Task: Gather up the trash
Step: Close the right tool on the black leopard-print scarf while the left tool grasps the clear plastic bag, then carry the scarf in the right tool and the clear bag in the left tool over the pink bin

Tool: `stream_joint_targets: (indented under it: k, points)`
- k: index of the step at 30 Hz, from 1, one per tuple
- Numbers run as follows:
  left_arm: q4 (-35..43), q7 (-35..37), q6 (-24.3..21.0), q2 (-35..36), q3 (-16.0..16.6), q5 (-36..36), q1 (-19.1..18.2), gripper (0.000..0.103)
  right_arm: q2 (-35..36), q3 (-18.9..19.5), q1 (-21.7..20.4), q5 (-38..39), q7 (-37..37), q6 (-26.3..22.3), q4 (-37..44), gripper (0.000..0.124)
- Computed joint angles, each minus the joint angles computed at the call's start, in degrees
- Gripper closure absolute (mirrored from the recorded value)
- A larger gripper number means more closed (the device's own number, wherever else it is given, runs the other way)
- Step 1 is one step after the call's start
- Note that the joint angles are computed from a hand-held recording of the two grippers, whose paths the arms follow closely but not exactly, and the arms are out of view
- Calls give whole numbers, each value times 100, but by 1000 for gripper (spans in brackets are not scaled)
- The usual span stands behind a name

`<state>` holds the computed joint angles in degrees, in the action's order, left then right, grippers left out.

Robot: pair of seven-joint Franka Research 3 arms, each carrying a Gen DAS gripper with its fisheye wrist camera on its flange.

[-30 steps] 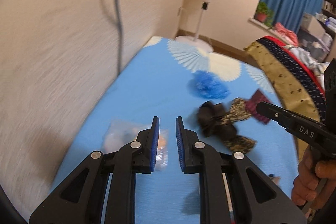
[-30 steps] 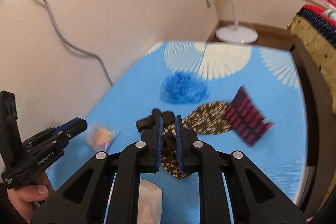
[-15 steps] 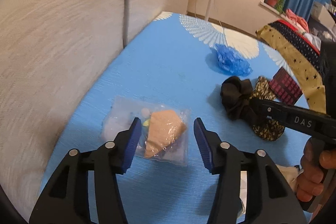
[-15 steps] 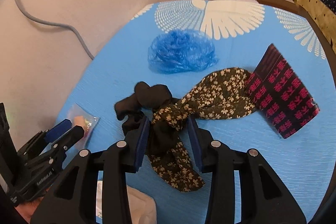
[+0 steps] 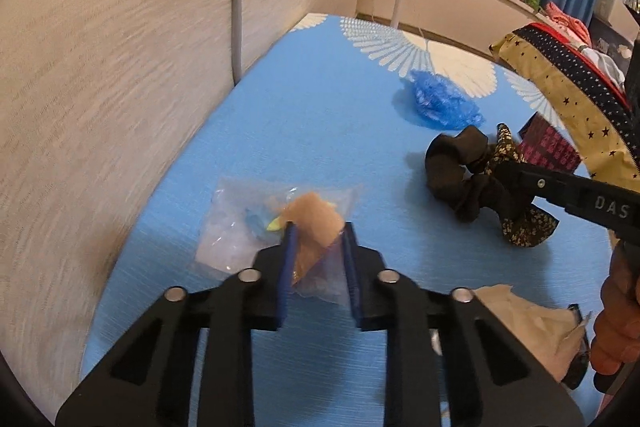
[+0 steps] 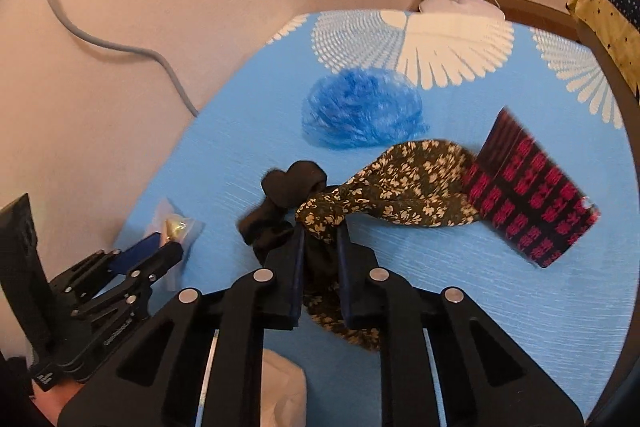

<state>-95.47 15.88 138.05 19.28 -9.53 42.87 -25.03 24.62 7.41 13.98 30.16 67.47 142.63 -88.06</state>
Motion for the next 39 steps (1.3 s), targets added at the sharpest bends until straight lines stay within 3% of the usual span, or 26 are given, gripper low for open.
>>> stream_joint_targets:
  k: [6, 23, 39]
  points:
    - [-4, -131, 2, -91, 4, 176, -80, 92, -456, 45, -93, 277, -296, 108, -371, 109]
    - [-315, -1062, 338, -682, -182, 830, -135, 93, -2004, -181, -16, 867, -778, 540, -1726, 109]
    - [-713, -1669, 684, -1086, -430, 1298, -244, 93, -3688, -577, 189, 889, -984, 1438, -3404, 109]
